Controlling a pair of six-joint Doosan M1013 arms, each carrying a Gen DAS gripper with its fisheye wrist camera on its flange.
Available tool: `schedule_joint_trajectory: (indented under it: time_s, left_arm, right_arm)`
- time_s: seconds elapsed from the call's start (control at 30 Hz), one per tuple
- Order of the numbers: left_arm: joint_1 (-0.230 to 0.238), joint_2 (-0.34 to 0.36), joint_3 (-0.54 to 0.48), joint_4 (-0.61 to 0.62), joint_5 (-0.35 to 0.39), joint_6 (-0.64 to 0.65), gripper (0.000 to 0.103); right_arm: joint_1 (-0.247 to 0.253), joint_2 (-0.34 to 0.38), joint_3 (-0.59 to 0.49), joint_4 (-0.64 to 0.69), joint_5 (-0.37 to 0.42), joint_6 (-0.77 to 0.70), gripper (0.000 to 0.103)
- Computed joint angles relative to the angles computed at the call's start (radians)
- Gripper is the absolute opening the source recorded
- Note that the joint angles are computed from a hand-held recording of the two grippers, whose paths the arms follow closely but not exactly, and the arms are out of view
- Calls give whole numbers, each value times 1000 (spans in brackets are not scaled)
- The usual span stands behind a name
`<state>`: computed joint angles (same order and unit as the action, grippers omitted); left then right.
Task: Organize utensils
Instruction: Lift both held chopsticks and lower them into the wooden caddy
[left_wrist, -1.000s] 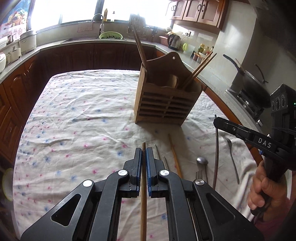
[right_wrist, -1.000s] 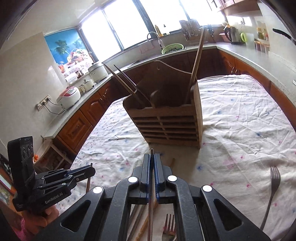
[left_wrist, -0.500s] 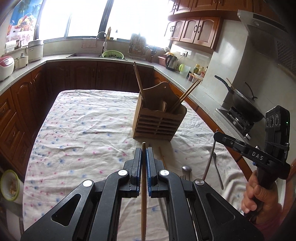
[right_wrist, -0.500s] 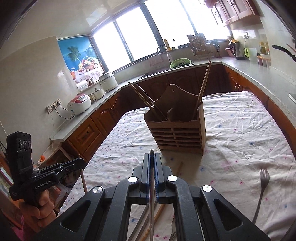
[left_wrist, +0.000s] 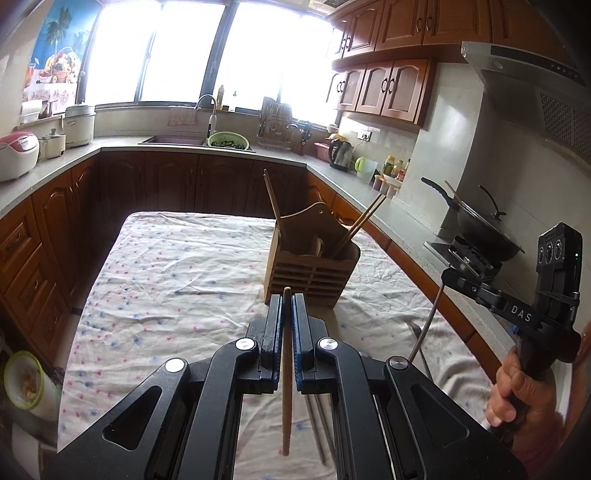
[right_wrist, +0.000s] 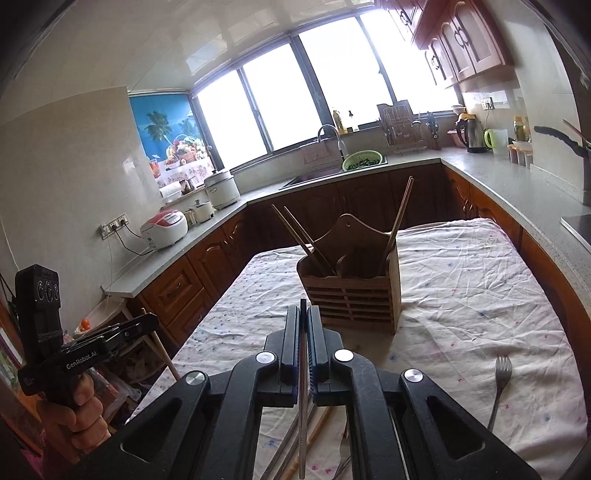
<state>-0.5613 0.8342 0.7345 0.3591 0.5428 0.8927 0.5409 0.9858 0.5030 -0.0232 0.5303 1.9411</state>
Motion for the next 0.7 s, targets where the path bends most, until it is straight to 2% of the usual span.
schedule_joint_trajectory:
  time_s: [0.3,0.5,0.7]
  left_arm:
    - [1,19,-39,-11,11,10,4]
    - [3,46,-98,-11,19,10,4]
    - [13,107,-229,-28,30,25,4]
  right_arm:
    - [-1,2,-7,-54,-26,44,4]
    - [-8,16,-26,-123,-47,137,4]
    - [-20,77,-151,-172,-21,195,4]
